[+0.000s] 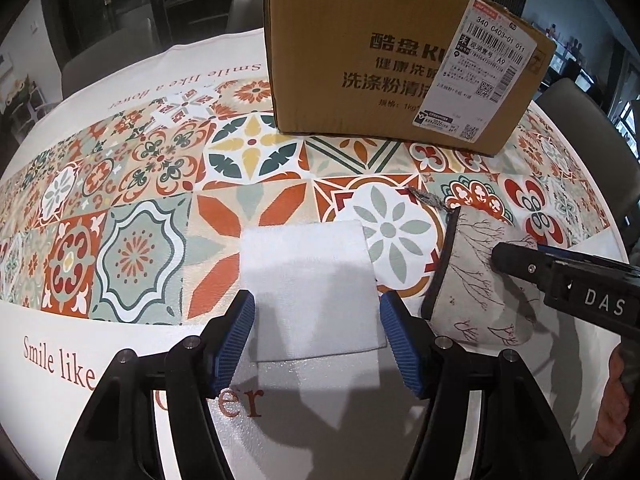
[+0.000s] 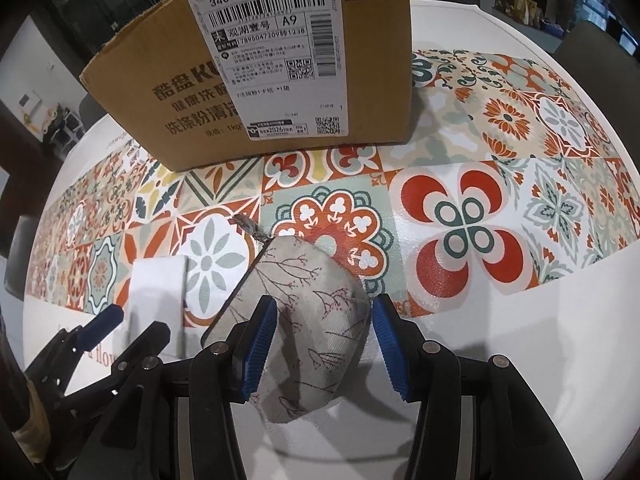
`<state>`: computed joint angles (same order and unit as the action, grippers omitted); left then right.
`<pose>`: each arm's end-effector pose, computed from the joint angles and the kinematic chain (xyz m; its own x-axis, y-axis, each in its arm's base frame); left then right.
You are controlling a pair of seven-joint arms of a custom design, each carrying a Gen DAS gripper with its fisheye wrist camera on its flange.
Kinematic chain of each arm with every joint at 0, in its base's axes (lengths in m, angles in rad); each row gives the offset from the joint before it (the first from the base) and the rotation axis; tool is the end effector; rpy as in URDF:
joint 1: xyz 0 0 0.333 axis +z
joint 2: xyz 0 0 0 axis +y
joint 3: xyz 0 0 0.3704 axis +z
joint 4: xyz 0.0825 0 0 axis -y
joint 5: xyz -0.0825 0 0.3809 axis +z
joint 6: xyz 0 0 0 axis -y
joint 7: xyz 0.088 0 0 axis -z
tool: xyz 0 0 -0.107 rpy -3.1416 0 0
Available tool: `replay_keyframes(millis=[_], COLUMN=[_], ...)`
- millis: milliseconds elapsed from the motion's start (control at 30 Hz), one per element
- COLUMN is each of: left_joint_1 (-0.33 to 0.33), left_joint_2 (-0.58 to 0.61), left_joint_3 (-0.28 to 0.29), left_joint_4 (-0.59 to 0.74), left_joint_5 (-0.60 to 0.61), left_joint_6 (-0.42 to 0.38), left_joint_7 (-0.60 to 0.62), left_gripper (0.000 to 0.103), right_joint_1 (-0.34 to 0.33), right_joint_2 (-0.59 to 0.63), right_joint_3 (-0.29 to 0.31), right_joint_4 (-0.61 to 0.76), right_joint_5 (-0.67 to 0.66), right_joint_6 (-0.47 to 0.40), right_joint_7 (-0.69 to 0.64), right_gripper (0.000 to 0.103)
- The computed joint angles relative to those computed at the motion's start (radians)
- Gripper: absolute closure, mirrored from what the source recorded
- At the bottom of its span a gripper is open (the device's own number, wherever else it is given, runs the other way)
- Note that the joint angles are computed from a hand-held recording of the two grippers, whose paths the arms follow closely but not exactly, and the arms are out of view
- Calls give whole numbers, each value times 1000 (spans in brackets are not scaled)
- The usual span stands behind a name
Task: Organize soft objects
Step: 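Grasp the grey floral pouch with the right tool while the left tool grasps the white tissue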
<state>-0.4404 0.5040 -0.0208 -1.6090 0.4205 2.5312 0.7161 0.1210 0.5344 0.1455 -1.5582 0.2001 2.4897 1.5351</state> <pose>0.6650 -0.3322 0.4289 0.0924 -0.9949 0.0393 -0.8685 -0.0998 -0.4856 0.7323 0.1758 0.4298 0.1731 -0.9573 -0.2315 -0.9246 -0.0770 -0.3730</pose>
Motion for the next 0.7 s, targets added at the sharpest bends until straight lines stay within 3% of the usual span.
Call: replay_keyframes(millis=[100,300,433,633,700], left_joint_1=[3,-4,-9,-11,-8], left_joint_2=[7,14,13,8,7], left_joint_3=[-2,5,10,10,6], left_joint_4=[5,14,13,-1,-3], left_joint_5=[-10,-4,20,37,34], left_joint_6=[-7,-19,-14,10,13], left_joint_7=[2,-2,-6,0,11], left_gripper=[39,44,60,92,95], right_joint_1=[2,8,9,3,1], right_joint_2=[5,3,1,-8,-15], right_joint_3=[-1,-6,-8,2,5], right_joint_4=[7,6,2,-9,-17], right_joint_5=[-3,-23,-31,-21,-14], right_joint_6=[-12,-10,-6,-3,2], right_joint_7=[0,-2,-7,-31,-37], right_gripper=[53,67,82,89,89])
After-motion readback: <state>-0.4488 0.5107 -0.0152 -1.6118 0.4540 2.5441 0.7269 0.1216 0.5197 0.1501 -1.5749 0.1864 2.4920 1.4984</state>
